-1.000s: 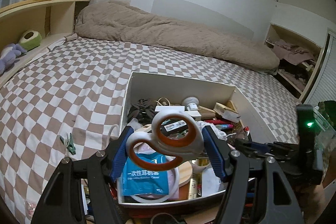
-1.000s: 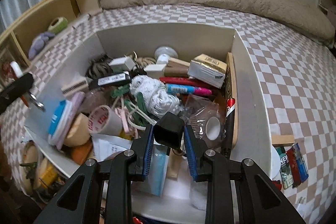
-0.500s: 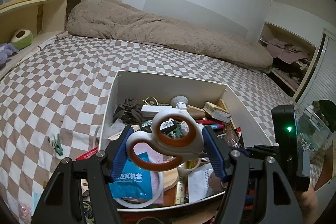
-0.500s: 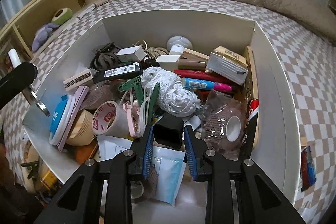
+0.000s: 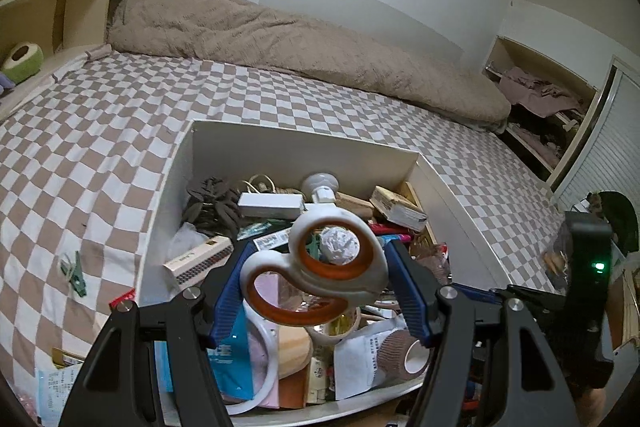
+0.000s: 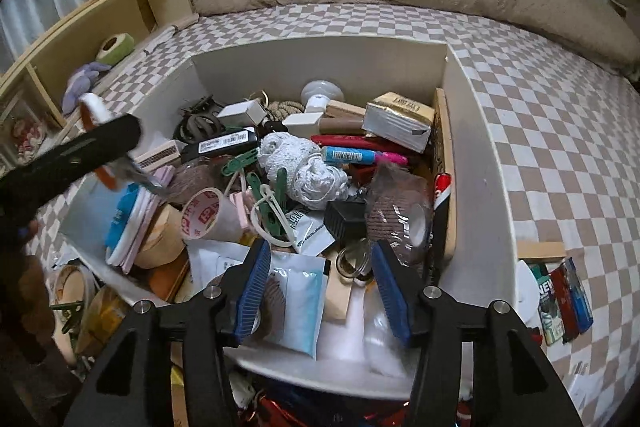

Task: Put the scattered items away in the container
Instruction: 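Open the right tool to drop the black plug into the shoe box, then lower the scissors into the shoe box and open the left tool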

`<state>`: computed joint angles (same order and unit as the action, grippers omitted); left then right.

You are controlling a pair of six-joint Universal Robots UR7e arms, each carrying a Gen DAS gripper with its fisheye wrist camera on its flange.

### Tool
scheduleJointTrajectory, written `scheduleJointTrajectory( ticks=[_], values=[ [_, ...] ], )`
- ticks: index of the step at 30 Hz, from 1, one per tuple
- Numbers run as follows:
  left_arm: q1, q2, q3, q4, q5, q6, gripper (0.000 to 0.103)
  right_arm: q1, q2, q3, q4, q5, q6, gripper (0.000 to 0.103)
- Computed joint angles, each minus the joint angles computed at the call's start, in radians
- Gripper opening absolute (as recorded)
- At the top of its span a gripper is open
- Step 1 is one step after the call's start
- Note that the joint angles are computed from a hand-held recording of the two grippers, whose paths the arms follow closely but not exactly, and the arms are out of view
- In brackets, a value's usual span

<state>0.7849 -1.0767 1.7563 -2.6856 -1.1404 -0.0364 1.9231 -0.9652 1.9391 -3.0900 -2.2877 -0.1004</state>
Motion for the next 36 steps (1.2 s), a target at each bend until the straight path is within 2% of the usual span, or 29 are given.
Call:
scheduleJointTrajectory(
  ticks=[4,7,14,22,23,24,25,36],
  values=[
    [0.003,0.013,-0.016,0.016,-0.027,-0.008,0.067,0.01,-0.013,0.02,-0.023,0.016,-0.014,0.062],
    [0.005,0.019,-0.027,0.028,-0.056,-0.012,0.067,0.022,-0.011,0.03,-0.055,-0.002,-0.027,0.072],
    [0.018,0.048,-0.065,0.067,-0.103,-0.028,0.067,0.021,-0.038,0.055,-0.088,0.007,-0.018,0.072],
    [0.019,0.078,-0.078,0.099,-0.1,-0.017,0.067,0.013,-0.046,0.065,-0.093,0.017,0.0,0.072],
    [0.021,0.08,-0.079,0.104,-0.103,-0.017,0.074,0.013,-0.045,0.065,-0.093,0.017,0.0,0.072],
    [0.021,0.08,-0.079,0.107,-0.101,-0.021,0.088,0.014,-0.045,0.065,-0.093,0.018,-0.001,0.072],
    [0.021,0.078,-0.074,0.095,-0.099,-0.023,0.092,0.014,-0.044,0.065,-0.092,0.018,-0.003,0.072],
    [0.031,0.049,-0.063,0.084,-0.093,-0.05,0.093,0.014,-0.045,0.072,-0.101,0.022,-0.01,0.072]
  ],
)
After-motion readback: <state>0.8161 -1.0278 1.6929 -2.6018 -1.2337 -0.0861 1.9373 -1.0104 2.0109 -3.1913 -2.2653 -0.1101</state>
